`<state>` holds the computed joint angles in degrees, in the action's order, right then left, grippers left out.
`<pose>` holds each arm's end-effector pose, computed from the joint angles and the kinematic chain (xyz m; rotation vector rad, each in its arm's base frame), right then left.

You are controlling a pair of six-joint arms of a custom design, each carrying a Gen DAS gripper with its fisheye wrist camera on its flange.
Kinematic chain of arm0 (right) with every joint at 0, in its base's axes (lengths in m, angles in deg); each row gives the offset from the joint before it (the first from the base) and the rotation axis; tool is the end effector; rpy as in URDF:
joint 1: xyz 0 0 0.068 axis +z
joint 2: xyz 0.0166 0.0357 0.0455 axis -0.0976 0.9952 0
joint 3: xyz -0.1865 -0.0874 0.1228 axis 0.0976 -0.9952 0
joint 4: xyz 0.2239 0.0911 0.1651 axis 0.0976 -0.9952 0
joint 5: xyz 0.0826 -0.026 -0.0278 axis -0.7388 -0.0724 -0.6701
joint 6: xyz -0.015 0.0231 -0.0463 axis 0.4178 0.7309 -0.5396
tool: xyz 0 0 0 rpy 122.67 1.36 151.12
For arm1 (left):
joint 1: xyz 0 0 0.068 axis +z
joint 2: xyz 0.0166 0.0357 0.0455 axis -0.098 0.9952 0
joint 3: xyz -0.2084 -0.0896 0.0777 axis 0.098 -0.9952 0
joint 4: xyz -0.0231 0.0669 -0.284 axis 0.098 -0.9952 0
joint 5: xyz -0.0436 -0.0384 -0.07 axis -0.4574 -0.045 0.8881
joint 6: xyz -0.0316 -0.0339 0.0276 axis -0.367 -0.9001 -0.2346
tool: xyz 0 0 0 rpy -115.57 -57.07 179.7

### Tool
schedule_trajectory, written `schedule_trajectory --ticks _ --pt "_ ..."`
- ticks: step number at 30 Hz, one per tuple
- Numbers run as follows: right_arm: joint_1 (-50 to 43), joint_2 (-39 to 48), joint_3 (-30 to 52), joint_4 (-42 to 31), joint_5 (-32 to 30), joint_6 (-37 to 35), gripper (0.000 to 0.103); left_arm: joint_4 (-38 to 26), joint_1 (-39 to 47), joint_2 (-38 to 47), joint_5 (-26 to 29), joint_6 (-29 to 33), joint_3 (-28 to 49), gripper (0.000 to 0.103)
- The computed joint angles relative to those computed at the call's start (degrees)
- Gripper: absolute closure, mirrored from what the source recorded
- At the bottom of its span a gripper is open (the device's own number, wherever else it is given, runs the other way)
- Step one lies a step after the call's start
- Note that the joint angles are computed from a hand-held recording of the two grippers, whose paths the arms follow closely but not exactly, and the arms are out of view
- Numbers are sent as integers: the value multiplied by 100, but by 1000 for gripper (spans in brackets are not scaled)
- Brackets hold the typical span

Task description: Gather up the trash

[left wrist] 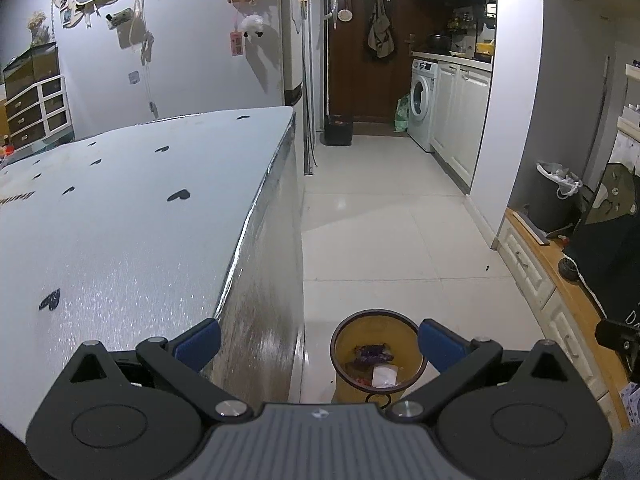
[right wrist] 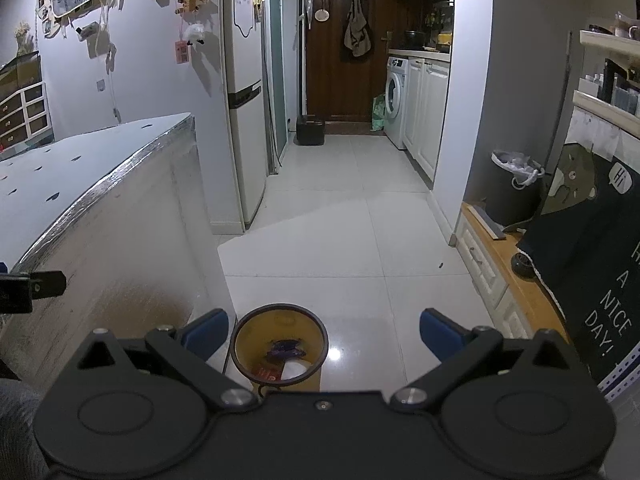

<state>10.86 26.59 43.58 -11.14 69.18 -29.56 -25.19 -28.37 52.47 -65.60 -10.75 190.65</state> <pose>0.1516 0.0286 0.4648 0.3235 2.1994 -0.1590 0.2190 -0.0875 0.4631 0.3018 2.2408 -0.1288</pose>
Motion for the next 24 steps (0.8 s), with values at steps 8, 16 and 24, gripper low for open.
schedule_trajectory --ticks 8,16,24 --pt "225 -101 -141 -133 230 241 0 84 -151 -280 -198 32 -396 0" --pt "393 -174 -197 -170 366 330 0 102 -144 -368 -198 59 -523 0" --pt "400 -171 -167 -226 342 391 0 75 -177 -393 -248 126 -562 0"
